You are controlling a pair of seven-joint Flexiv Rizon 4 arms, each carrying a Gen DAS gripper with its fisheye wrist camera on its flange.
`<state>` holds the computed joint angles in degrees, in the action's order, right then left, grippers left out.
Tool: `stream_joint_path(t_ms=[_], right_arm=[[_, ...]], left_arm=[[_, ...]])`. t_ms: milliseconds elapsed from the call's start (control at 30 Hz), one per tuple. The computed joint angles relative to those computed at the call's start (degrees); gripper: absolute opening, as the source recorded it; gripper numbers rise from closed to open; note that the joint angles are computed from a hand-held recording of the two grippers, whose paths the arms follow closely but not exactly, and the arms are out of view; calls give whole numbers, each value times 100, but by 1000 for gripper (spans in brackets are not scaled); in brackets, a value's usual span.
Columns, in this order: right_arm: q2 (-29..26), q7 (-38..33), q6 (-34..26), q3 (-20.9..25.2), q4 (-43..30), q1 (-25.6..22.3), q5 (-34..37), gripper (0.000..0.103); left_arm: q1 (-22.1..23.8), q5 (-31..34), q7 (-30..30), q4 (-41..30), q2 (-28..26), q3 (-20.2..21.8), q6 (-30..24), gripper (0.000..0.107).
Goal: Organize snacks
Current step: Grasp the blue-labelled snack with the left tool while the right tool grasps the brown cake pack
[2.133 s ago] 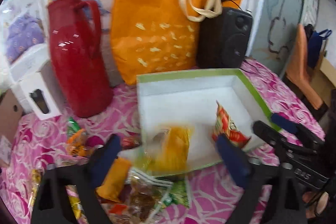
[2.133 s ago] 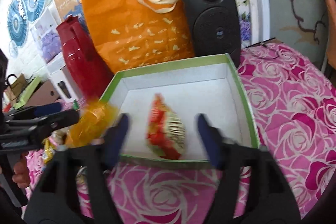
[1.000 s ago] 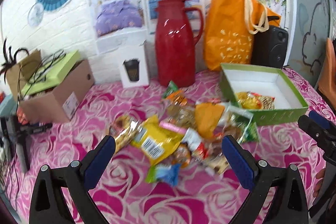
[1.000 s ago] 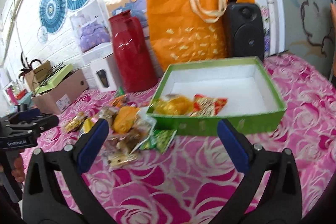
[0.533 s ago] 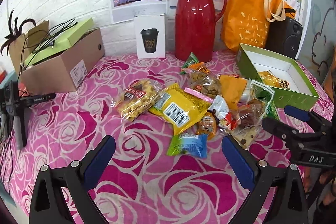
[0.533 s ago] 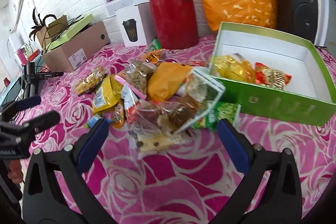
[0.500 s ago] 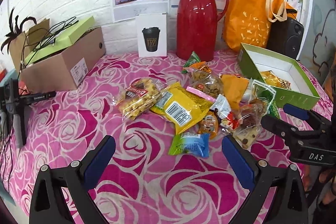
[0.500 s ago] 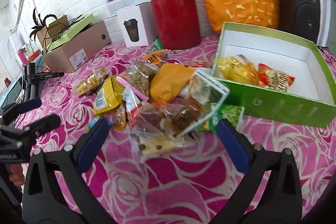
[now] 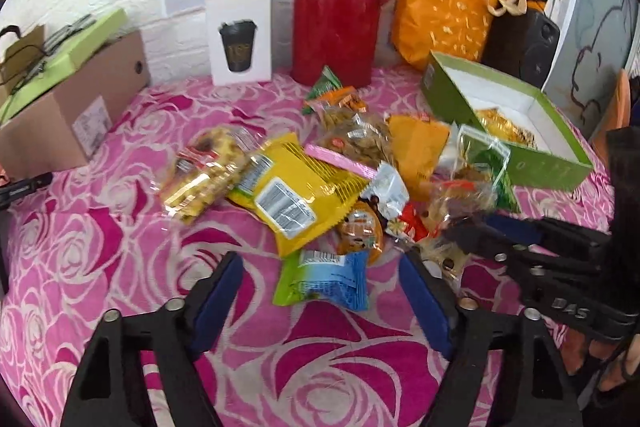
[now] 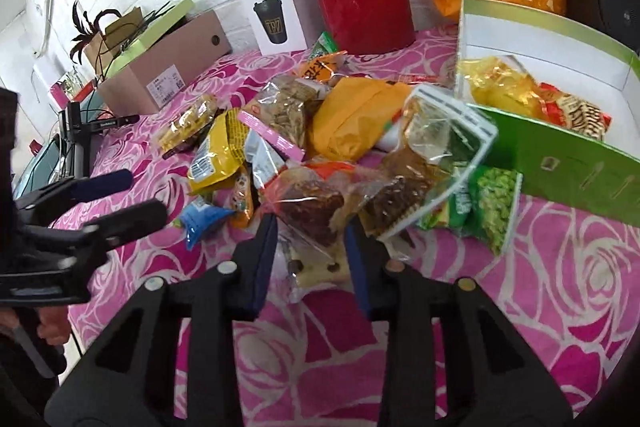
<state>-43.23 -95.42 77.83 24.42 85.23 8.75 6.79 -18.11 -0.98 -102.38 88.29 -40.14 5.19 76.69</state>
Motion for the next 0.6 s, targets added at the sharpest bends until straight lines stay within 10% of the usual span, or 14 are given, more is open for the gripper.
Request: stream_joint_path(t_ms=[367,500,600], right_arm=[[261,-25,467,218,496,-389,226,34],[233,16,483,298,497,-493,197,34],[273,-21,578,361,597,-555,181,34]], left_arm=[[157,-54,401,-618,-441,-191,-902,72],[222,-49,524,-508,-411,-288,-782,39],[159,-3,555,-478,-330,-238,-907,38]])
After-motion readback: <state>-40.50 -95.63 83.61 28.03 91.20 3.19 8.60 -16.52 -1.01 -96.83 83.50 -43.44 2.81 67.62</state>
